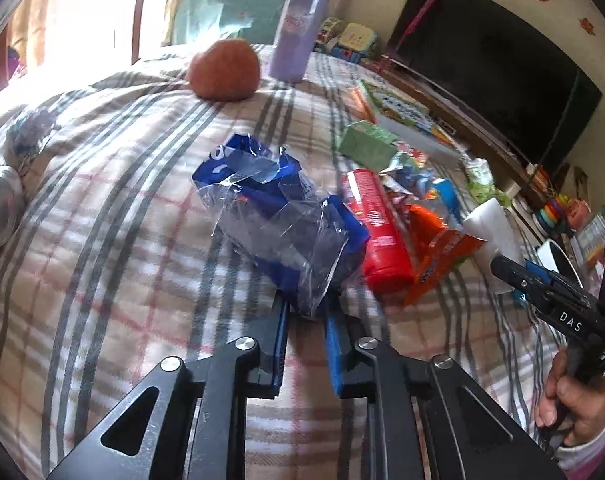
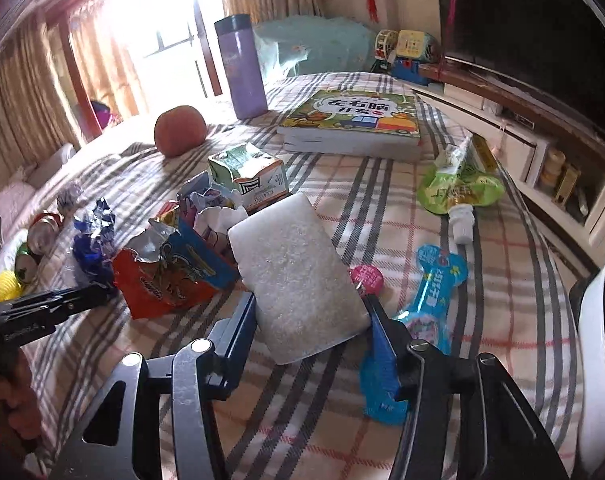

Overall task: Collect trash
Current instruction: 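Grasp the blue plastic wrapper with the left tool while the right tool grasps the white foam block, then carry the wrapper and foam block over the bin and open both tools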

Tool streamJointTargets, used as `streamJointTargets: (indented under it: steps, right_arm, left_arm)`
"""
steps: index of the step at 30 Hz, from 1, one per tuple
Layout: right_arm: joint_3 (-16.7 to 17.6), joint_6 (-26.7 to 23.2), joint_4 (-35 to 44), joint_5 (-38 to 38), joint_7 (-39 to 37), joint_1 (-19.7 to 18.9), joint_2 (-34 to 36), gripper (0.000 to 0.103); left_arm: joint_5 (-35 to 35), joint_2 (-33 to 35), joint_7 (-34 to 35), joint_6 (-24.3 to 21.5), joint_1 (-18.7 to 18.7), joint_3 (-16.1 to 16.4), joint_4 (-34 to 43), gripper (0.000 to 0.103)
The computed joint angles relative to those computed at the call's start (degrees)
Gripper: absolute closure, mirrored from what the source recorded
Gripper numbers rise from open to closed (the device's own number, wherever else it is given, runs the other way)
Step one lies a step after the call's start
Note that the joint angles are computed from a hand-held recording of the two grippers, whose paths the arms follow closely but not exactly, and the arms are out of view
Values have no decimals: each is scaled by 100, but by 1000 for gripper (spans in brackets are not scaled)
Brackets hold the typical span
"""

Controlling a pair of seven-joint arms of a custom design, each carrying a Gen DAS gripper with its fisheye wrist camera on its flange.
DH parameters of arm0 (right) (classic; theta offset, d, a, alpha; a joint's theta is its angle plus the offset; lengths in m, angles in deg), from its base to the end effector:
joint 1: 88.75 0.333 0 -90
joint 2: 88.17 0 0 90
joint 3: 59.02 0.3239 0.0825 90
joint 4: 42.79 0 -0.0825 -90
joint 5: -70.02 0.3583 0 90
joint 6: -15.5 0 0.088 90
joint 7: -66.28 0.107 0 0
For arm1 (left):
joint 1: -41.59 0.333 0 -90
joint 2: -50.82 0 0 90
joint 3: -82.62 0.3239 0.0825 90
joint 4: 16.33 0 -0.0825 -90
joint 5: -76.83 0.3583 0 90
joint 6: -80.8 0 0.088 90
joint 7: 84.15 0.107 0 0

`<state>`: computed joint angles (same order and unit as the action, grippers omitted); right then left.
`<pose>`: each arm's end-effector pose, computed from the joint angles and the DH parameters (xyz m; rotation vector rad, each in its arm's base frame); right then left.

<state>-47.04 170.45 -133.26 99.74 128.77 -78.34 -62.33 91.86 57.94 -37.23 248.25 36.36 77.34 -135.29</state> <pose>0.6685 0.2274 0.4749 -1.9821 1.2852 -0.2229 0.5830 -0.1226 0.4765 -2.1625 1.5309 -0.8870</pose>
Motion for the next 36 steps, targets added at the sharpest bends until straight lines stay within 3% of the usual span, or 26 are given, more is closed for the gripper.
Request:
streamJointTargets:
  steps: [3,7,10,16,24,36]
  right_arm:
    - [164,117,-279,371,-208,-175,-200,51]
    - [248,154,-567,968,-491,-325,-461,51]
    - [240,165,-753,1421,-699,-385,-646,51]
    - [39,261,-1109,2003,-954,-319,-987,51]
    - [-282,348,-1485,2232,-867,-265,-1290,51]
    - [-636,557,-2014,2382,-718,-359,-1708,51]
  left_arm:
    - [262,-70,-12,127,-73,14,-41,97]
    - [783,-208,-257,267,-186,25,-102,99]
    - [757,-299,-100,429,-166,-77,-199,99]
    - [-128,-166,989,582,-152,-383,-109,99]
    - [-1413,374,2598,480,-136,-812,523,99]
    - [-2030,1218,3613,61,-327,-1007,1730,99]
